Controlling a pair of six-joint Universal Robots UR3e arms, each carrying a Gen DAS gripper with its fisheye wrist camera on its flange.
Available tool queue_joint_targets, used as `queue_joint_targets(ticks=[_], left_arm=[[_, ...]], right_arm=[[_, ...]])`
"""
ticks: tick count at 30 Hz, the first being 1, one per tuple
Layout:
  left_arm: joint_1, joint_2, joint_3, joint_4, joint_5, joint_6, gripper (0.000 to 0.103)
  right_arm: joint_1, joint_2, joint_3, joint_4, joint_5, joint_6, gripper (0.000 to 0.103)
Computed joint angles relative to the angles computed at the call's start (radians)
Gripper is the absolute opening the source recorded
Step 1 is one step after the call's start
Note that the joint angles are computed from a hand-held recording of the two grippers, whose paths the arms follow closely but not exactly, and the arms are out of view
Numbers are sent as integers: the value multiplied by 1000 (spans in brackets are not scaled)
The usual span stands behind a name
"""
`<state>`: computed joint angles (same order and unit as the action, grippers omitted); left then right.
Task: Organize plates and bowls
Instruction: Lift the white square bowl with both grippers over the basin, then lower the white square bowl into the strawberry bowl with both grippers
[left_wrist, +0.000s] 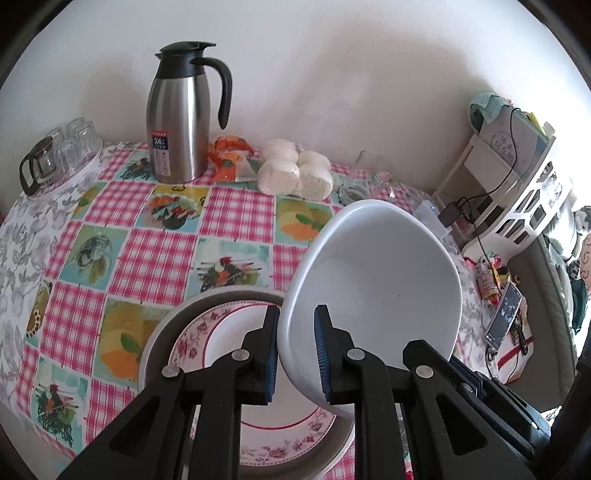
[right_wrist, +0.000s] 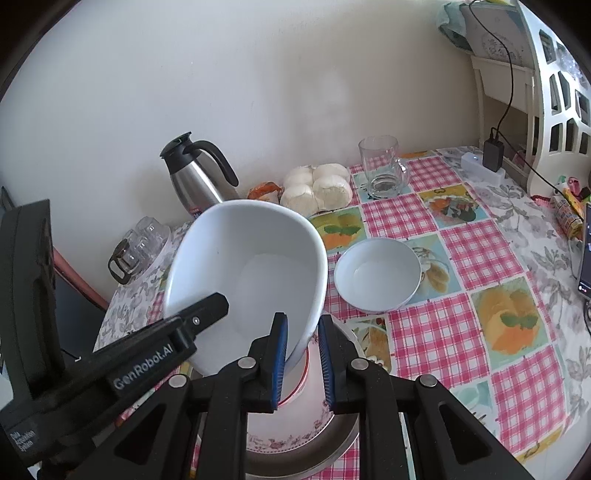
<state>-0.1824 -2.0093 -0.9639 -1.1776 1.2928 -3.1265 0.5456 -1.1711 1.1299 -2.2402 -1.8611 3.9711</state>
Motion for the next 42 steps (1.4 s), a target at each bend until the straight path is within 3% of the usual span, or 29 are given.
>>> queue_joint_targets(ticks=[18,42], left_arm=[[52,-2,-15,-58,24,-28,19],[33,-83,80,-184,81,-31,22]], right_arm=[[18,137,-160,100,80,-29,21],[-24,162,-131,140,198,-14,21]])
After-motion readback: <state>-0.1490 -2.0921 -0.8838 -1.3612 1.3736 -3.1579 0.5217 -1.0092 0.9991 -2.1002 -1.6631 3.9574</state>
